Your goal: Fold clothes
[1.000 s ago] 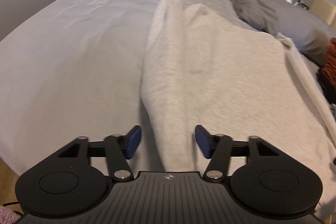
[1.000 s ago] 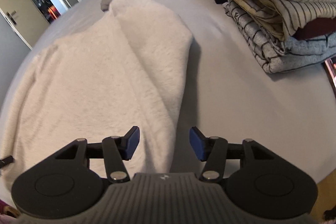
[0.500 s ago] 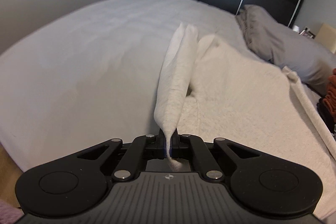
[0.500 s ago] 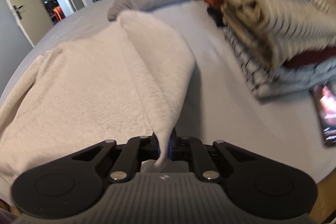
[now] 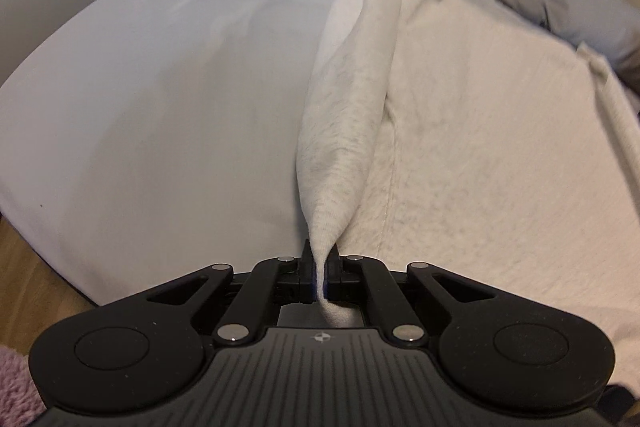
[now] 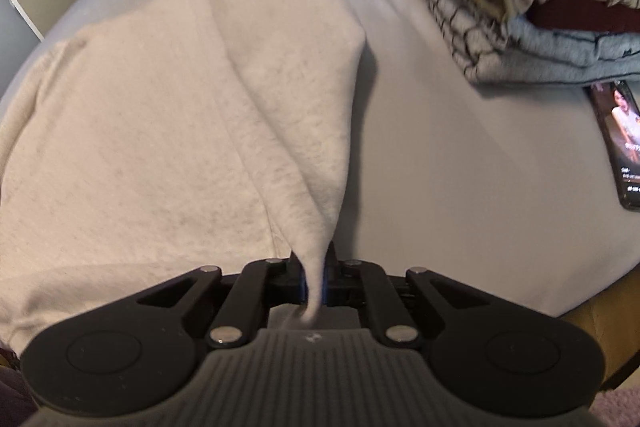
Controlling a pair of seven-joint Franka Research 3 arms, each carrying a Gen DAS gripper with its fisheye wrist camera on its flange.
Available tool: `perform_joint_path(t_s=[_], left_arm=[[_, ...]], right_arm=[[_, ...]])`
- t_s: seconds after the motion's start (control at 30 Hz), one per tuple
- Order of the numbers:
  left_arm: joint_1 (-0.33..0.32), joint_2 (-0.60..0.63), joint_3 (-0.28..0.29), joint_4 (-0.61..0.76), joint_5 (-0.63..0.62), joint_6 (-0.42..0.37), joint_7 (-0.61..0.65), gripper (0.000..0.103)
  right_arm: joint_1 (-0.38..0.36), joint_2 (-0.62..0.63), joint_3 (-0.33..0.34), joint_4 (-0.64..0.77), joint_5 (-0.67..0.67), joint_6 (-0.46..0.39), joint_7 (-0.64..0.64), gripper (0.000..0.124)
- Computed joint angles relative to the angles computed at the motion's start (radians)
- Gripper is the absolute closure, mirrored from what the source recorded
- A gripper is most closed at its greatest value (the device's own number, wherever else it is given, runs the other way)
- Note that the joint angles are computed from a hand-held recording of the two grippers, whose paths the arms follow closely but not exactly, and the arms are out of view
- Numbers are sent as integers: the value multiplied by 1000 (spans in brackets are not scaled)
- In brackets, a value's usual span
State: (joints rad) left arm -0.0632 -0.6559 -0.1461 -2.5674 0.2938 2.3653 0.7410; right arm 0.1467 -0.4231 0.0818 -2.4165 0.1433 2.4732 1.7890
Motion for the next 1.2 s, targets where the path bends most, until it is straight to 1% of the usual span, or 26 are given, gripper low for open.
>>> perform_joint_path(t_s=[0.13, 0.17, 0.2, 0.23, 0.27, 0.3, 0.33, 0.37, 0.47, 0.53, 0.57, 0.6, 0.67, 0.73, 0.77, 0.83, 0.9, 0.97, 1.03, 1.13, 1.2], left_arm=[[-2, 62, -30, 35, 47, -31, 31, 101], [-2, 70, -38, 42, 62, -36, 33, 100], [-5, 69, -39, 44, 66, -42, 30, 99], [-7, 68, -41, 47, 70, -47, 28, 93], [-6, 60, -43, 49, 72, -57, 17, 82], [-5, 52, -45, 51, 74, -66, 6, 76], [-1, 34, -52, 45, 87, -64, -15, 60], [3, 17, -60, 40, 99, -62, -36, 48], [11, -32, -102, 40, 170, -68, -84, 47], [-10, -59, -105, 43, 185, -58, -90, 47], [-32, -69, -101, 43, 183, -48, -75, 49], [-52, -77, -99, 43, 179, -37, -60, 50], [-91, -89, -97, 44, 163, -23, -26, 50], [-131, -94, -98, 47, 139, -17, 10, 50], [-154, -96, -92, 47, 120, -16, 32, 51], [-200, -96, -87, 41, 83, -14, 81, 51], [-237, -85, -102, 36, 63, -9, 123, 51], [-273, -79, -126, 38, 49, -24, 157, 51], [-300, -64, -135, 34, 49, -14, 202, 51], [-314, -50, -167, 20, 87, -16, 254, 51], [-293, -42, -220, 2, 171, -20, 264, 51]], right_arm=[[3, 13, 9, -3, -21, -4, -10, 114], [4, 13, 11, -4, -29, -3, -13, 110], [4, 8, 14, -8, -33, 0, -11, 110], [5, 2, 16, -12, -37, 2, -8, 109], [2, -9, 22, -19, -47, 10, -2, 107], [-1, -20, 28, -27, -58, 17, 5, 104], [-8, -39, 39, -39, -79, 37, 15, 87], [-15, -59, 51, -51, -100, 58, 26, 77], [-33, -113, 78, -84, -153, 131, 44, 75], [-41, -143, 92, -105, -175, 191, 46, 74], [-20, -152, 75, -110, -160, 218, 19, 74], [17, -160, 49, -114, -131, 239, -25, 74], [79, -170, 22, -119, -77, 253, -101, 76], [144, -189, -20, -140, -11, 257, -196, 77], [171, -200, -34, -145, 21, 247, -236, 80], [217, -219, -58, -148, 80, 214, -313, 82], [257, -232, -74, -148, 129, 185, -393, 82], [288, -243, -82, -150, 169, 166, -472, 82], [310, -253, -83, -139, 200, 136, -544, 80], [322, -258, -68, -120, 230, 69, -634, 72], [316, -252, -47, -108, 233, 28, -676, 70]])
